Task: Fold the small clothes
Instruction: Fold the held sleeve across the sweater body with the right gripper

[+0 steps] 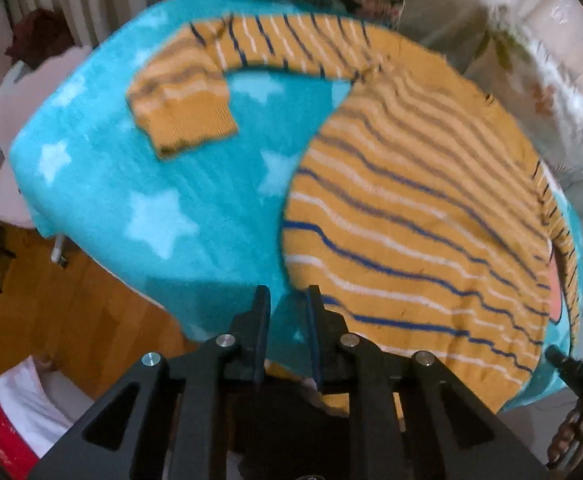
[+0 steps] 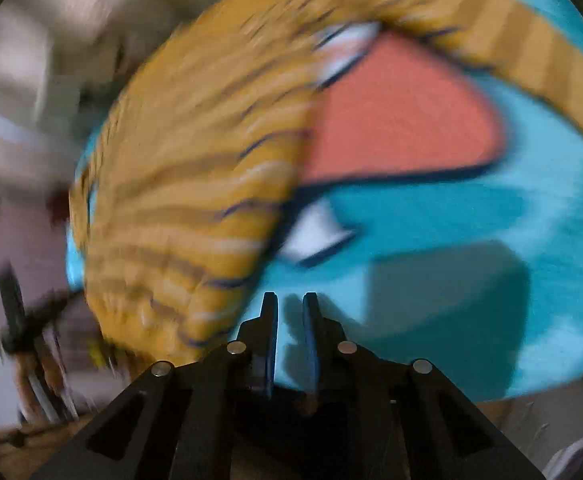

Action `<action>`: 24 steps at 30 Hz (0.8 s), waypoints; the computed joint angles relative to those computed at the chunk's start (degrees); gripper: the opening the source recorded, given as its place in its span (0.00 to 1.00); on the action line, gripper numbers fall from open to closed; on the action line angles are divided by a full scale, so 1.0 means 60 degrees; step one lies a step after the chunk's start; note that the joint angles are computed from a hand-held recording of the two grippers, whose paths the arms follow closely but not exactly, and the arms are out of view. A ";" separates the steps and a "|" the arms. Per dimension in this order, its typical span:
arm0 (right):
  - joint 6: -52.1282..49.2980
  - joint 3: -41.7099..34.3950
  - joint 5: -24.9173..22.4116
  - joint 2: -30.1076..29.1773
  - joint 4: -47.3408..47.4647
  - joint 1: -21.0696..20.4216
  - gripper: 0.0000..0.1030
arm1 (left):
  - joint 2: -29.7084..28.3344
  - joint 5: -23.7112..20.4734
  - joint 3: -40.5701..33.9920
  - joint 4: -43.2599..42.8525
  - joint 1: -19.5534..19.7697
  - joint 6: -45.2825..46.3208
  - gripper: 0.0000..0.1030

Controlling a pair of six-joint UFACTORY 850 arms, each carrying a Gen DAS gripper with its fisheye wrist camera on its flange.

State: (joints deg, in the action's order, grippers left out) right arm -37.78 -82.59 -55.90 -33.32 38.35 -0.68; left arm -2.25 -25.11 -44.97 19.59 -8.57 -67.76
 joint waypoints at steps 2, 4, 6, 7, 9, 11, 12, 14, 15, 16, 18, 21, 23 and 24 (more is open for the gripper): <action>0.0670 -0.0172 0.0643 -0.0144 0.0707 -0.0726 0.24 | 0.0188 0.0119 0.0022 0.0536 0.0005 -0.0402 0.29; 0.1378 -0.0255 0.1605 -0.0252 0.1315 -0.1404 0.37 | 0.0204 0.0379 -0.0086 0.0903 0.0028 -0.0769 0.39; 0.2122 -0.0446 0.2267 -0.0359 0.1092 -0.1855 0.40 | -0.0009 0.0662 -0.0357 0.1256 -0.0009 -0.1036 0.40; 0.2498 -0.0440 0.2563 -0.0398 0.1137 -0.2108 0.41 | -0.0067 0.0718 -0.0474 0.1377 -0.0056 -0.1084 0.43; 0.2705 -0.0483 0.2682 -0.0514 0.1389 -0.2483 0.44 | -0.0176 0.0880 -0.0637 0.1723 -0.0213 -0.1344 0.48; 0.2723 -0.0508 0.2861 -0.0619 0.1728 -0.2706 0.44 | -0.0396 0.0959 -0.0922 0.1415 -0.0312 -0.0867 0.50; 0.2754 -0.0545 0.2997 -0.0680 0.1851 -0.2742 0.46 | -0.0518 0.1004 -0.1045 0.1295 -0.0359 -0.0699 0.50; 0.3227 -0.0573 0.3397 -0.0706 0.1718 -0.2574 0.50 | -0.0701 0.1047 -0.1267 0.0941 -0.0439 -0.0203 0.50; 0.3034 -0.0571 0.3512 -0.0764 0.1996 -0.2633 0.50 | -0.0793 0.1060 -0.1396 0.0776 -0.0480 0.0036 0.50; 0.2974 -0.0666 0.3632 -0.0853 0.2192 -0.2659 0.50 | -0.0875 0.1100 -0.1465 0.0763 -0.0501 0.0089 0.50; 0.3322 -0.0837 0.4107 -0.0989 0.2085 -0.2575 0.50 | -0.1068 0.1101 -0.1700 0.0814 -0.0590 0.0088 0.50; 0.3963 -0.1777 0.3729 -0.1639 0.1742 -0.2684 0.10 | -0.1305 0.1166 -0.2007 0.0915 -0.0690 -0.0024 0.50; 0.3905 -0.2239 0.3322 -0.1985 0.1983 -0.2813 0.07 | -0.1394 0.1104 -0.2176 0.0927 -0.0722 -0.0042 0.50; 0.3850 -0.2375 0.3326 -0.2019 0.2033 -0.2884 0.06 | -0.1404 0.1083 -0.2224 0.0959 -0.0728 -0.0052 0.50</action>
State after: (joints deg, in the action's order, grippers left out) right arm -14.68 -96.84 -35.95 -45.43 50.55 -17.98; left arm -10.67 -18.61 -58.32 25.34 -12.94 -68.07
